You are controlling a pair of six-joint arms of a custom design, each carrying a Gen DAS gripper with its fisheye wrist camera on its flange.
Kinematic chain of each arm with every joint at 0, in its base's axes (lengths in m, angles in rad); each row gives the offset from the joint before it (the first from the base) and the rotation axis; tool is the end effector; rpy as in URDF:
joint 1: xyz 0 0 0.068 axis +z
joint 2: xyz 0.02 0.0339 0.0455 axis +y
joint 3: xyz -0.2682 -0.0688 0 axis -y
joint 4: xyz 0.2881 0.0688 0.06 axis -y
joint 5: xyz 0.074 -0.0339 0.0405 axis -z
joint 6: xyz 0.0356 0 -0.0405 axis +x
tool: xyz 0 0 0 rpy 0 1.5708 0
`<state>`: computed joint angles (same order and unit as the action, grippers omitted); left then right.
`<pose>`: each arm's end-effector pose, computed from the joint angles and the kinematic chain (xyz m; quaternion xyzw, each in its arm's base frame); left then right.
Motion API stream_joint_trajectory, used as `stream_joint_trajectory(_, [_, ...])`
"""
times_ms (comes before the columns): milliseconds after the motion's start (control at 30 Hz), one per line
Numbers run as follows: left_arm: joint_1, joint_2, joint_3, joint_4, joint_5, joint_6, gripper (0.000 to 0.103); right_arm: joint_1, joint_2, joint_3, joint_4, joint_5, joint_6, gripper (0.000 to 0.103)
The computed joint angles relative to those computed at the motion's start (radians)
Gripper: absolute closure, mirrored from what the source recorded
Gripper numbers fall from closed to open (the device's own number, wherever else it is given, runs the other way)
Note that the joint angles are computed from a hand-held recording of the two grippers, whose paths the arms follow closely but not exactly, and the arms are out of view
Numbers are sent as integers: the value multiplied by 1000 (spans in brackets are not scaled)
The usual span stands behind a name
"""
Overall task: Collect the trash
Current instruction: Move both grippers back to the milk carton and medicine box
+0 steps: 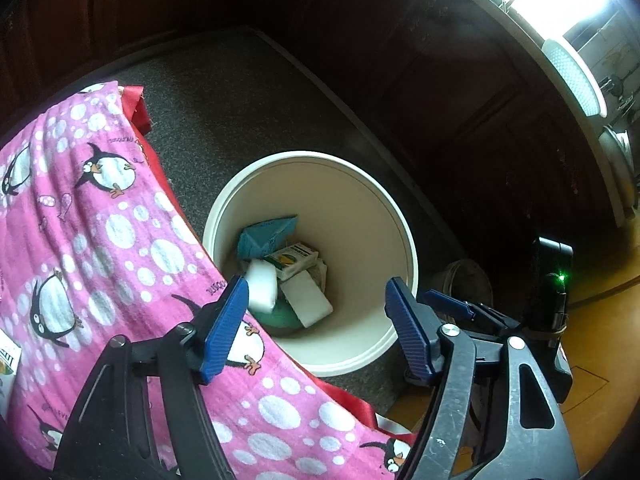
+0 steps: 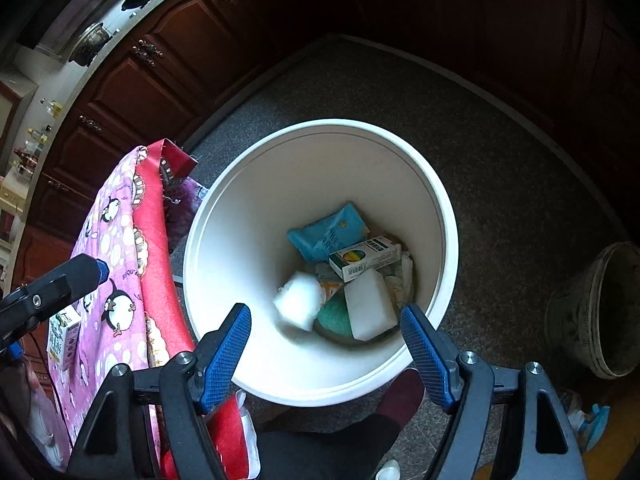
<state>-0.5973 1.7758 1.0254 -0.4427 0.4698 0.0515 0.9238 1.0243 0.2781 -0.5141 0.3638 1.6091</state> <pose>0.2929 -0.2187 0.1252 0.3459 0.8915 -0.2694 0.1142 0.1100 0.1245 0.0890 0.3528 0.9058 0.0915 0.2161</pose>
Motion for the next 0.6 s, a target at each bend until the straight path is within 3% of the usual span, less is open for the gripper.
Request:
stream_joint_trajectory(267, [74, -116, -78, -44, 17, 68, 32, 37, 21, 82, -55, 34, -11, 28])
stream_joint_trajectory(600, [481, -244, -113, -207, 4, 382, 32, 101, 161, 250, -15, 81, -82, 28])
